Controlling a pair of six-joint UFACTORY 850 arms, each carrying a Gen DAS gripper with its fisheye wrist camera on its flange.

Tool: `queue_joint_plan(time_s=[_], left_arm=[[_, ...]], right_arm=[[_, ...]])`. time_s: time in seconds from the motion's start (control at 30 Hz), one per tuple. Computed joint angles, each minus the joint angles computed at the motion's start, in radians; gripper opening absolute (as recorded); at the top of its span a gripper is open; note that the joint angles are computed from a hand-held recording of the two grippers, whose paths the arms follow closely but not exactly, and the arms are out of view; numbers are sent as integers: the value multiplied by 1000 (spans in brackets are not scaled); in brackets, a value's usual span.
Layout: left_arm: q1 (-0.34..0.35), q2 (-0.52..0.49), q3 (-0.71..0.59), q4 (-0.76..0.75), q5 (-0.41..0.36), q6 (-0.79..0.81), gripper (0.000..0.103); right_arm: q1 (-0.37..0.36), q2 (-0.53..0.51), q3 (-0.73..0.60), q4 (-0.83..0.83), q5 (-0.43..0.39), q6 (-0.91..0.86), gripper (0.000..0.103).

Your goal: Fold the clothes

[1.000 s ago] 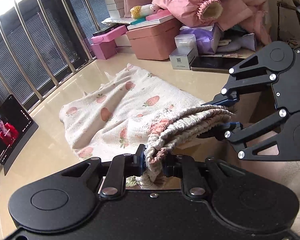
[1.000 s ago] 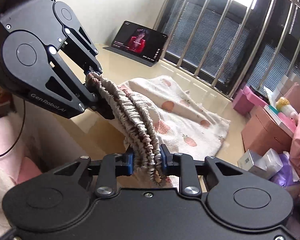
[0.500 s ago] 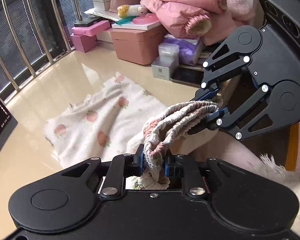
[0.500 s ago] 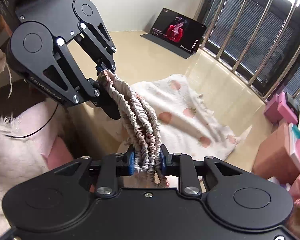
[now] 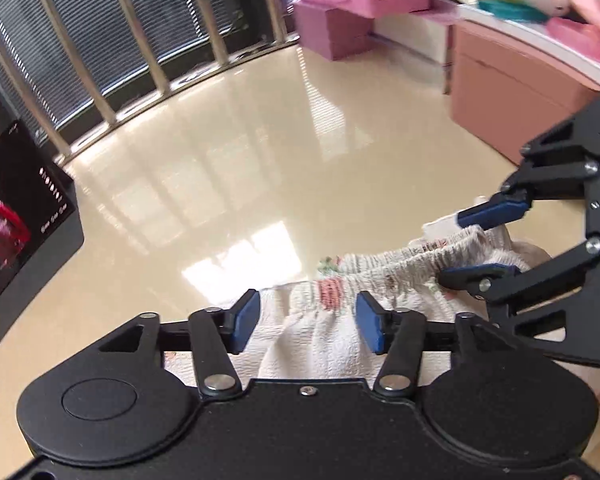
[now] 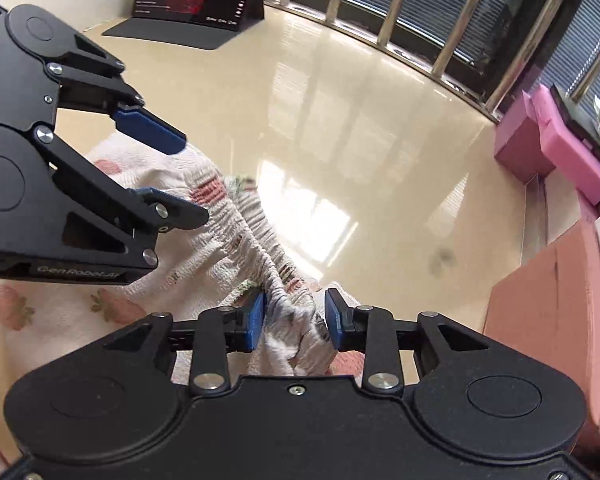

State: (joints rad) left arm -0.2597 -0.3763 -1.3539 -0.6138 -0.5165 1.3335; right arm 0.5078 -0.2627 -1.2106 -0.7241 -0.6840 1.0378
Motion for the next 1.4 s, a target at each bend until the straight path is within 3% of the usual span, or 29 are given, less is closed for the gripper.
queue_joint_plan(time_s=[0.07, 0.13, 0.23, 0.3, 0.37, 0.5, 0.7, 0.8, 0.93, 1.1, 1.3, 1.4], left_arm=[[11, -14, -6, -16, 13, -11, 67], [45, -15, -11, -116, -32, 75, 69], [115, 20, 13, -318, -118, 230, 78], [168, 70, 60, -458, -170, 343, 89], [226, 126, 118, -586, -229, 452, 102], [361, 233, 234, -740, -401, 615, 103], [539, 339, 385, -682, -544, 604, 103], [597, 355, 413, -627, -549, 523, 103], [649, 313, 378, -562, -595, 432, 103], [694, 279, 342, -539, -610, 383, 103], [724, 246, 311, -533, -637, 363, 103], [727, 232, 298, -523, -637, 364, 103]], right_arm=[[3, -5, 16, -56, -2, 62, 62], [11, 30, 63, -135, 29, 157, 73], [35, 126, 147, -272, 73, 352, 74], [82, 184, 186, -388, 42, 505, 76], [139, 221, 206, -465, -5, 599, 99], [285, 234, 207, -445, -183, 685, 100], [479, 231, 255, -498, -210, 1084, 100], [551, 189, 245, -513, -262, 1256, 100], [583, 148, 203, -461, -273, 1251, 100], [606, 100, 144, -452, -347, 1277, 100], [608, 25, 56, -424, -408, 1222, 100], [613, 10, 49, -462, -421, 1279, 100]])
